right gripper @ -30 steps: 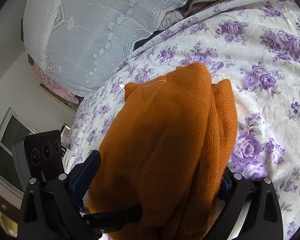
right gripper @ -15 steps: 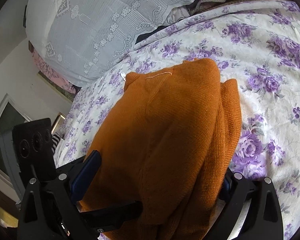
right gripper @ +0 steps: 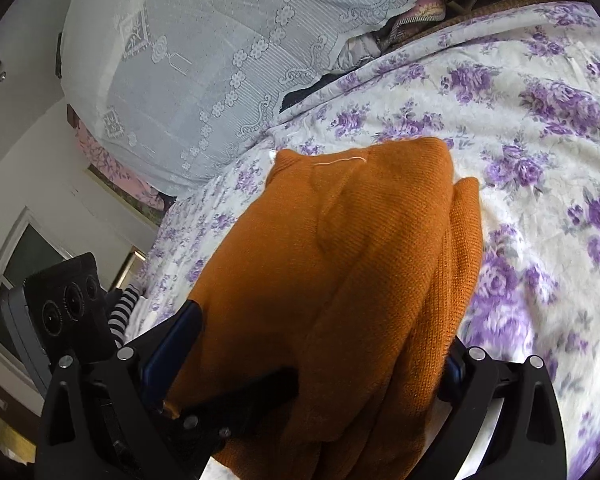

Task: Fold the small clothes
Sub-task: 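Lift the cardigan with both grippers and carry it toward the blue towel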

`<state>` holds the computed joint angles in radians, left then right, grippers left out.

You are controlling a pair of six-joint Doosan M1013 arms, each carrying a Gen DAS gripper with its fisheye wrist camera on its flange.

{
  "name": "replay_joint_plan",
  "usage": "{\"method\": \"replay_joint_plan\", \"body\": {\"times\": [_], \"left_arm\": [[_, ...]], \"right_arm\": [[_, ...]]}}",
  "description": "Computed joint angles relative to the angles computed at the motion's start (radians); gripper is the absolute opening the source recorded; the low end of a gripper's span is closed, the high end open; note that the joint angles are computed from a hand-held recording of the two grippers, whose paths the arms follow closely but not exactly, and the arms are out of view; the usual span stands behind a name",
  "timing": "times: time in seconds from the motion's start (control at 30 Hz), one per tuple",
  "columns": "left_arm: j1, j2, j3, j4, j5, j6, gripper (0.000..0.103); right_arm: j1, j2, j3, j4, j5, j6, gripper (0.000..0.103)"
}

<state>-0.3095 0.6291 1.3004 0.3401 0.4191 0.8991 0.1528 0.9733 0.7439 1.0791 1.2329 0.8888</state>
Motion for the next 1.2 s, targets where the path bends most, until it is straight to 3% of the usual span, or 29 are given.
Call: {"method": "replay_joint_plan", "body": {"times": [0.13, 0.33, 0.57, 0.7, 0.93, 1.2], "left_arm": [[-0.025, -0.015, 0.012, 0.118, 0.009, -0.082, 0.081], [-0.058, -0.048, 0.048, 0.16, -0.004, -0.109, 0.082], [-0.113, -0.07, 0.059, 0.154, 0.011, -0.054, 0.081], [-0.136, -0.071, 0.037, 0.086, 0.002, 0.032, 0.081], [-0.178, -0.019, -0.096, -0.067, 0.027, 0.231, 0.081], [-0.229, 0.102, -0.356, -0.208, 0.101, 0.447, 0.081]], "right_arm": [[-0.005, -0.043, 0.071, 0.011, -0.02, -0.042, 0.1], [-0.03, -0.119, 0.196, 0.056, -0.042, -0.118, 0.1], [-0.073, -0.22, 0.353, 0.096, -0.091, -0.203, 0.1], [-0.103, -0.262, 0.403, 0.113, -0.12, -0.236, 0.1], [-0.17, -0.312, 0.434, 0.114, -0.186, -0.247, 0.1], [-0.253, -0.342, 0.43, 0.126, -0.271, -0.256, 0.1]]}}
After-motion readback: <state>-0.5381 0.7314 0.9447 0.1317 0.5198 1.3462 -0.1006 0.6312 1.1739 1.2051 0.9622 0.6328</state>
